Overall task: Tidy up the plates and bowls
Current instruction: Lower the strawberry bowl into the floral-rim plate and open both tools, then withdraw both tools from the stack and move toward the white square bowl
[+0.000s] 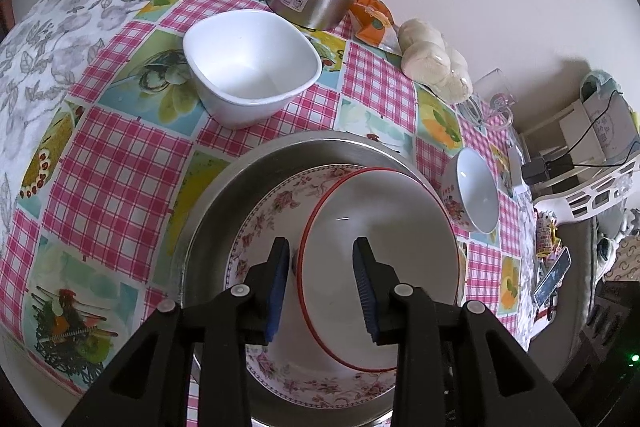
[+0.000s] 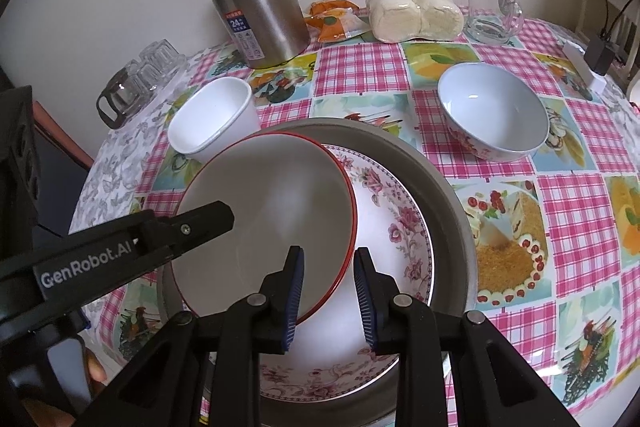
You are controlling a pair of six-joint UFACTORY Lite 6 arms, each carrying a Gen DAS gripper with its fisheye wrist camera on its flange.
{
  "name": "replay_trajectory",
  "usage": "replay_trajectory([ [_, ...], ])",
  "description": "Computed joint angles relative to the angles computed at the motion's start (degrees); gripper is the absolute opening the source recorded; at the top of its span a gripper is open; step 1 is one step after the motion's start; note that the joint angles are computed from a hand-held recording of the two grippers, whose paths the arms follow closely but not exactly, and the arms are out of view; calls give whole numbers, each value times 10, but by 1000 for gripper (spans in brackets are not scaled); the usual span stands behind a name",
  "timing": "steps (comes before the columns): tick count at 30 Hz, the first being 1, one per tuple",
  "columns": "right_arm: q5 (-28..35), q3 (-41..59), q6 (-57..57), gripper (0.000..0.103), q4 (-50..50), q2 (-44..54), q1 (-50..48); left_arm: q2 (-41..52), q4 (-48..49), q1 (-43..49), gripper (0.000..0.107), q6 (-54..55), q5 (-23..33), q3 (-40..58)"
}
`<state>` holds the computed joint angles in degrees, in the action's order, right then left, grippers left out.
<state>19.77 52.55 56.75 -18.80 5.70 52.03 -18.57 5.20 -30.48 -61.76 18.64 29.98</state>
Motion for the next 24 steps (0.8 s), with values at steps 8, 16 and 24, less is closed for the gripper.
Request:
replay_trajectory([
  [8,9,-16,110,29,-102,-45,3,-32,38,0,34,-38,21,-7],
  [16,19,-12,138,41,-126,-38,7,-65,121,-17,49,-116,59,-2],
  [24,22,-24,201,68,-187,-52,8,-70,192,-44,67,-190,116,16],
])
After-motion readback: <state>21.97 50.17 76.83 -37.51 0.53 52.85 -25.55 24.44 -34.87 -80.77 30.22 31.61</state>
